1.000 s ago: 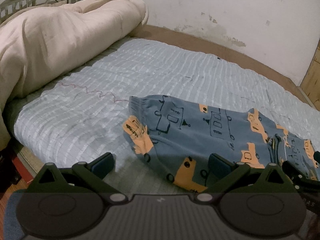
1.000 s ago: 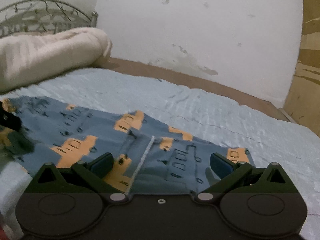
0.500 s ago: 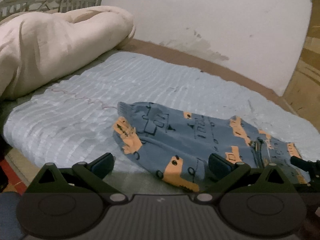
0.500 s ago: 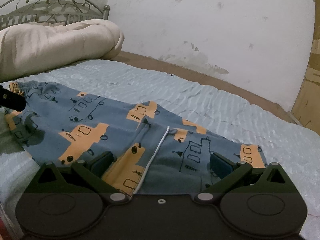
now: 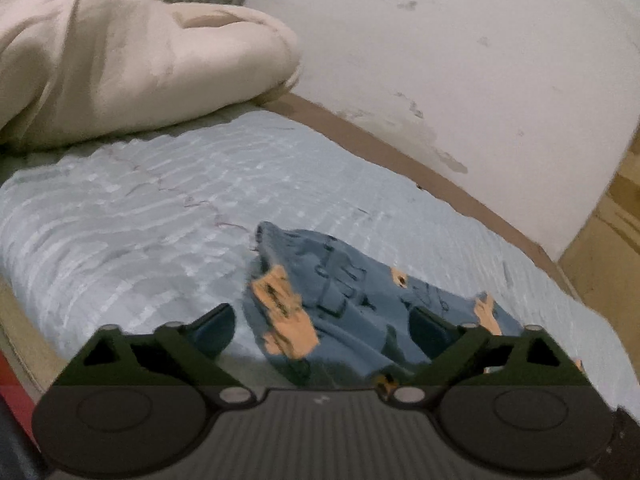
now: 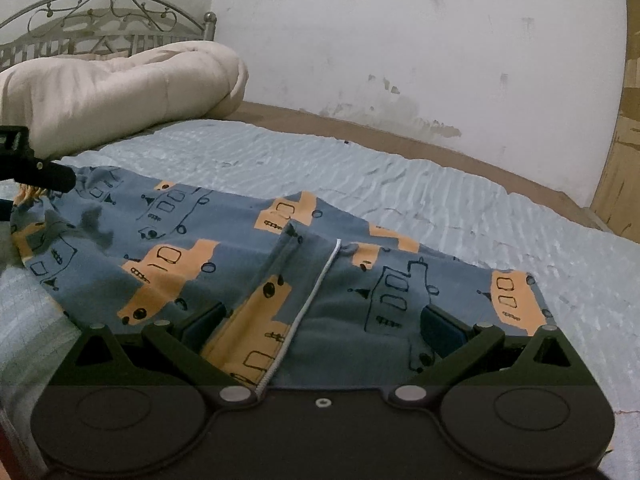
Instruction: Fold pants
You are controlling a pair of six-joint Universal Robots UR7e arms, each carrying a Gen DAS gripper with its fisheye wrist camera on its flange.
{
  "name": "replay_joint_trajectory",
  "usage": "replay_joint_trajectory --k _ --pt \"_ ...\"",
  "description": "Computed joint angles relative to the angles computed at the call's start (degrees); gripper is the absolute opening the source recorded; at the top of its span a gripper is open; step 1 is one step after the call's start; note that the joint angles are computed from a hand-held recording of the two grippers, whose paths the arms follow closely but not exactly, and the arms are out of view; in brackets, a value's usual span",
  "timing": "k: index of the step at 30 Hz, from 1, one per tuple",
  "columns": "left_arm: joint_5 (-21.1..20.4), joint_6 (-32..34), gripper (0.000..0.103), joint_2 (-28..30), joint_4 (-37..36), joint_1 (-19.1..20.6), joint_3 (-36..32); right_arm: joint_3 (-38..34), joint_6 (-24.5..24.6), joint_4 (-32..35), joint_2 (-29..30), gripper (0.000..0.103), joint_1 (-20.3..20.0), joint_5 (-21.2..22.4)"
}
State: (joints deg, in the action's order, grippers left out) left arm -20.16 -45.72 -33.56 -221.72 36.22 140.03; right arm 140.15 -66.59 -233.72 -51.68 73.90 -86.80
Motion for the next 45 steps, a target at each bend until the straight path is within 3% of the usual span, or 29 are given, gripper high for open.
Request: replay_joint_trajectory --k 3,8,15,20,29,33,35,38,40,45 --pt "0.9 -7.5 0.084 -2.1 5.5 0.0 1.0 0.1 0.2 -0.1 0.0 0.102 -0.1 0.2" --pt "1.8 -13.6 0.076 -4.2 11.5 -0.2 1.7 0.1 0.1 -0.5 0.2 0.102 -0.5 0.7" --pt "1.2 -18.9 0.062 -7.6 18.3 0.4 2.1 0.2 0.7 0.4 -0.4 0.102 -0.7 1.0" --pt "1.0 -21.2 0.059 -9.2 22.3 0.4 1.8 0.3 0.8 0.5 -0.5 0.102 -0.8 1.2" --pt "1.9 -24.8 0.028 -10.8 28.2 0.2 1.4 0.3 1.0 0.6 -0.5 0.102 -0.9 1.4" --pt "2.4 -23.6 0.020 -11.0 27.5 -0.1 1.5 0.3 2.0 0.2 -0.6 0.102 -0.5 0.7" --pt "2.9 -22.3 0.019 -10.8 27.0 -0.4 1.3 0.2 5.6 1.3 -1.8 0.102 0.9 -1.0" --pt "4.1 -20.0 0.018 -10.3 25.7 -1.1 0.8 1.0 9.9 3.4 -4.8 0.102 1.4 1.6" --pt "5.1 -16.7 0.017 -9.3 23.1 -1.9 0.1 0.7 11.0 5.2 -6.4 0.102 2.5 1.1" --pt "6.3 -3.6 0.017 -6.2 12.9 -3.6 -3.0 -1.9 15.5 8.2 -7.7 0.102 5.9 -8.2"
